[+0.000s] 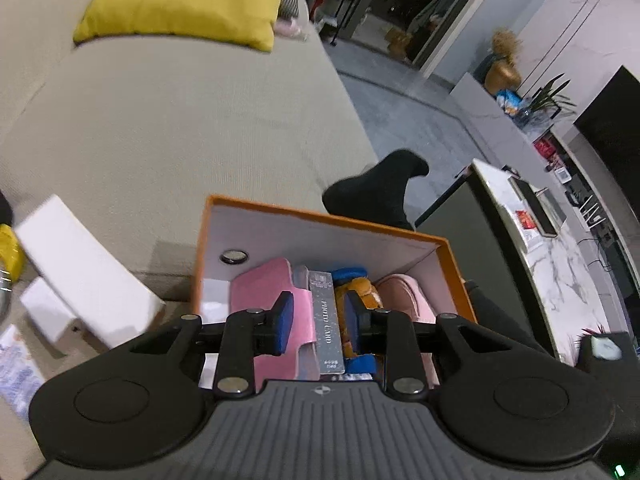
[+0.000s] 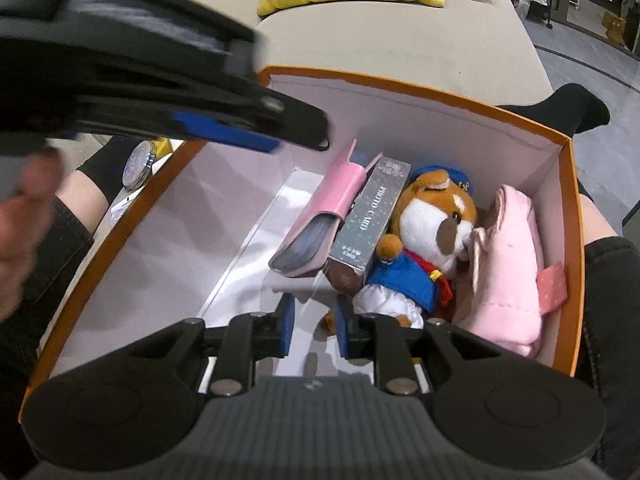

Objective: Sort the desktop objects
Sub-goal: 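Move both grippers back to the items on the sofa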

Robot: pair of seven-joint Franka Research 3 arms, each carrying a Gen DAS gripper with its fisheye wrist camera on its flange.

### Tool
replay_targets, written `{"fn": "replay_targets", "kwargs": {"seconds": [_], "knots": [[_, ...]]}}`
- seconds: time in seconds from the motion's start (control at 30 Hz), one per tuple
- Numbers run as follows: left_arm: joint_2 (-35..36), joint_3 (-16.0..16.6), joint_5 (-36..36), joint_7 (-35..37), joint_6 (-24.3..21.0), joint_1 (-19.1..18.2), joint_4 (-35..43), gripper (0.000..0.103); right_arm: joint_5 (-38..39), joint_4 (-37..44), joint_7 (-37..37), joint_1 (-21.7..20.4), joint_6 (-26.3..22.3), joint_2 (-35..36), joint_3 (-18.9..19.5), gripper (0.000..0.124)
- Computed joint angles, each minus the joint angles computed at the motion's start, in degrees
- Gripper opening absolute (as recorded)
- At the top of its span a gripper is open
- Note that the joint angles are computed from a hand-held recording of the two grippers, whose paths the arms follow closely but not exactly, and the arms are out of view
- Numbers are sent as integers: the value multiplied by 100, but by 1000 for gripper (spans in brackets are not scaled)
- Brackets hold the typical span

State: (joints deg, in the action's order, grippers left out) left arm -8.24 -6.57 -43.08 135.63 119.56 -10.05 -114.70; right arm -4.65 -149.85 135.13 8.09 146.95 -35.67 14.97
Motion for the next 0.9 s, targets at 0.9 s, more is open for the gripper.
{"fn": "replay_targets", "kwargs": {"seconds": [0.9], "knots": [[-317, 852, 500, -115, 172, 967, -90, 30, -312, 1523, -1042, 413, -35, 657, 329, 24]]}}
